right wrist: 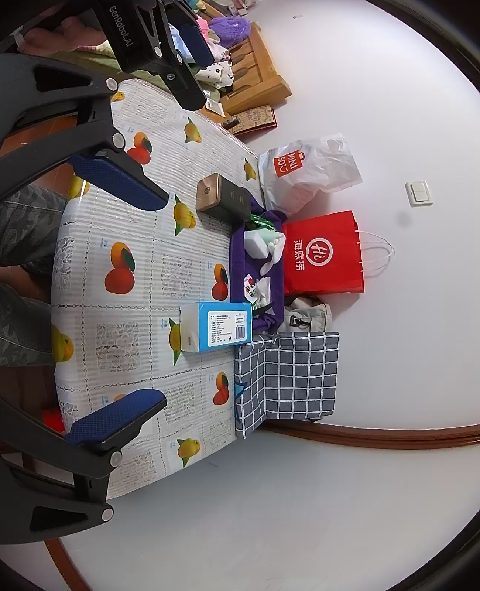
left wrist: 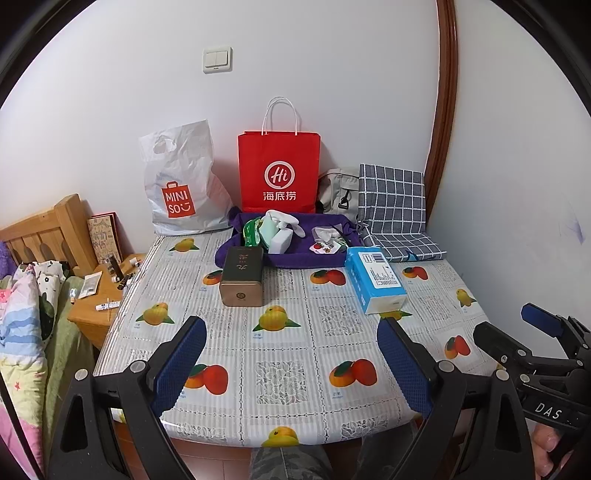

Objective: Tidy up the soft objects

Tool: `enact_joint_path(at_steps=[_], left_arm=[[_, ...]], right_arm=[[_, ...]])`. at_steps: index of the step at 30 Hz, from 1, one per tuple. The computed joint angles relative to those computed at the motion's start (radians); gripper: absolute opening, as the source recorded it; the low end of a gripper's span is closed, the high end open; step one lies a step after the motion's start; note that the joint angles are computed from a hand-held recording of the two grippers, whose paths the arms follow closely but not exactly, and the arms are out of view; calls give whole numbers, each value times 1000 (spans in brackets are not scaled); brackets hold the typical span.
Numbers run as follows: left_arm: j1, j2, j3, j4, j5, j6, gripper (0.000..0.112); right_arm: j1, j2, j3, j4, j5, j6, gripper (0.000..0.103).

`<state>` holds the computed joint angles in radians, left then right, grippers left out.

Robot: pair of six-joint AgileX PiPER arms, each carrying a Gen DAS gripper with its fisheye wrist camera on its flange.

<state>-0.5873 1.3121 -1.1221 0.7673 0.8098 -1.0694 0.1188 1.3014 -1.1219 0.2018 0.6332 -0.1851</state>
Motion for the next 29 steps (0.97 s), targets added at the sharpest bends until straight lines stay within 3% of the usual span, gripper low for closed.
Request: enact_joint_path(at_steps=[29], left_arm=[[10, -6, -9, -9, 6, 28, 94]], right_arm=[[8, -4, 1, -3, -4, 5, 96]])
